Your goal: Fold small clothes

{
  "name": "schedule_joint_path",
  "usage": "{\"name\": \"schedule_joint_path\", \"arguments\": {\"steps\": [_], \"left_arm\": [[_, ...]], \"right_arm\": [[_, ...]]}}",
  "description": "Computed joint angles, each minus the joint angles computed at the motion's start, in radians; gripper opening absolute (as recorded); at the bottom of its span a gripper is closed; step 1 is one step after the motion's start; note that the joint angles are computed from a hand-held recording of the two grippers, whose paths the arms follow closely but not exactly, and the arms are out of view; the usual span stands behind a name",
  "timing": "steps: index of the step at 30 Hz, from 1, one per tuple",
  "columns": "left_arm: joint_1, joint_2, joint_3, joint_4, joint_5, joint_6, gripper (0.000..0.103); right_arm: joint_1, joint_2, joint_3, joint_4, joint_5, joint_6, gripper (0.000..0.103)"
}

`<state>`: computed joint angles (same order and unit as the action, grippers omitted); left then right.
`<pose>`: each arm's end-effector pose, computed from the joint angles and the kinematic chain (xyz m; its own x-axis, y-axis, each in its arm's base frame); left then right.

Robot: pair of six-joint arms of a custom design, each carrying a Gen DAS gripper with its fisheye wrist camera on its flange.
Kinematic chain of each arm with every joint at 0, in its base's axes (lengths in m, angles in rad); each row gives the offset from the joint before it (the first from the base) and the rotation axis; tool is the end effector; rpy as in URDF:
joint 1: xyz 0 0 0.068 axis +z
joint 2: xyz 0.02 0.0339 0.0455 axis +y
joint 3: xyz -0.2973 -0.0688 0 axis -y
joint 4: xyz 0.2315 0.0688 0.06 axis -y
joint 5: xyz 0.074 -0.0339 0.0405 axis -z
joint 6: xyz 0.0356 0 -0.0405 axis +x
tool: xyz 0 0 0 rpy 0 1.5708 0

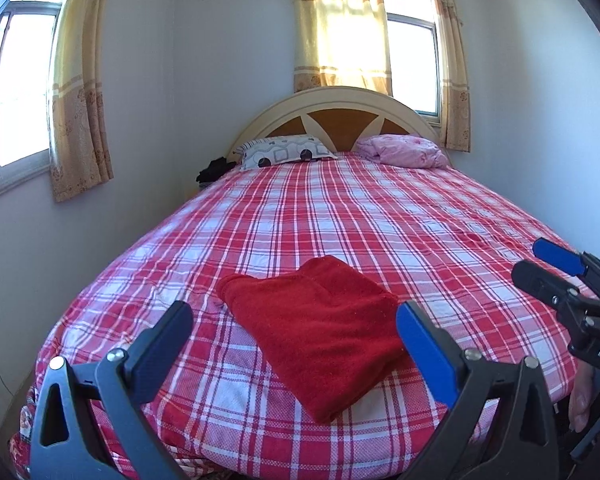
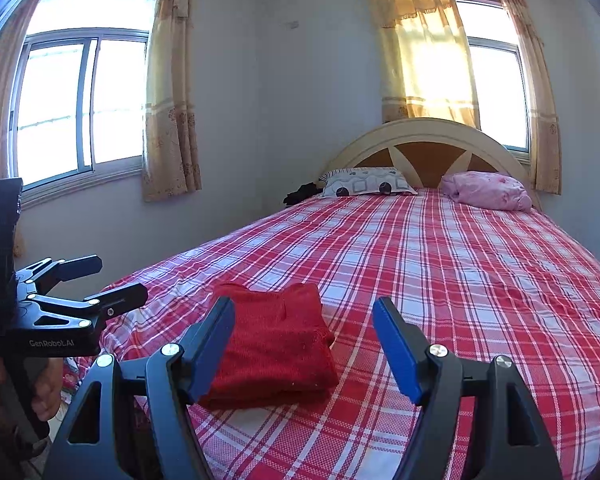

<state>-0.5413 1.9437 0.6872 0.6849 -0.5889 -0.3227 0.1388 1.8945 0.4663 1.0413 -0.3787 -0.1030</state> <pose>0.3051 -0.1603 0.1327 -0.4486 -0.0380 -0.8929 -0.1204 0.9926 0.0183 0.3013 0.0554 0.1343 -0.3236 -0.1417 -0.9355 -0.5036 0.8628 0.0435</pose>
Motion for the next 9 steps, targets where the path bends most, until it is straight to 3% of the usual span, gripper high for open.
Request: {"name": "schedule_joint_path", "arguments": {"steps": [9], "left_arm": [[-0.020,0.011,-0.012,0.052,-0.030,0.033,0.103]], "right_arm": [[0.010,0.004,-0.005,-0.007,0.010,-0.009,0.072]]}}
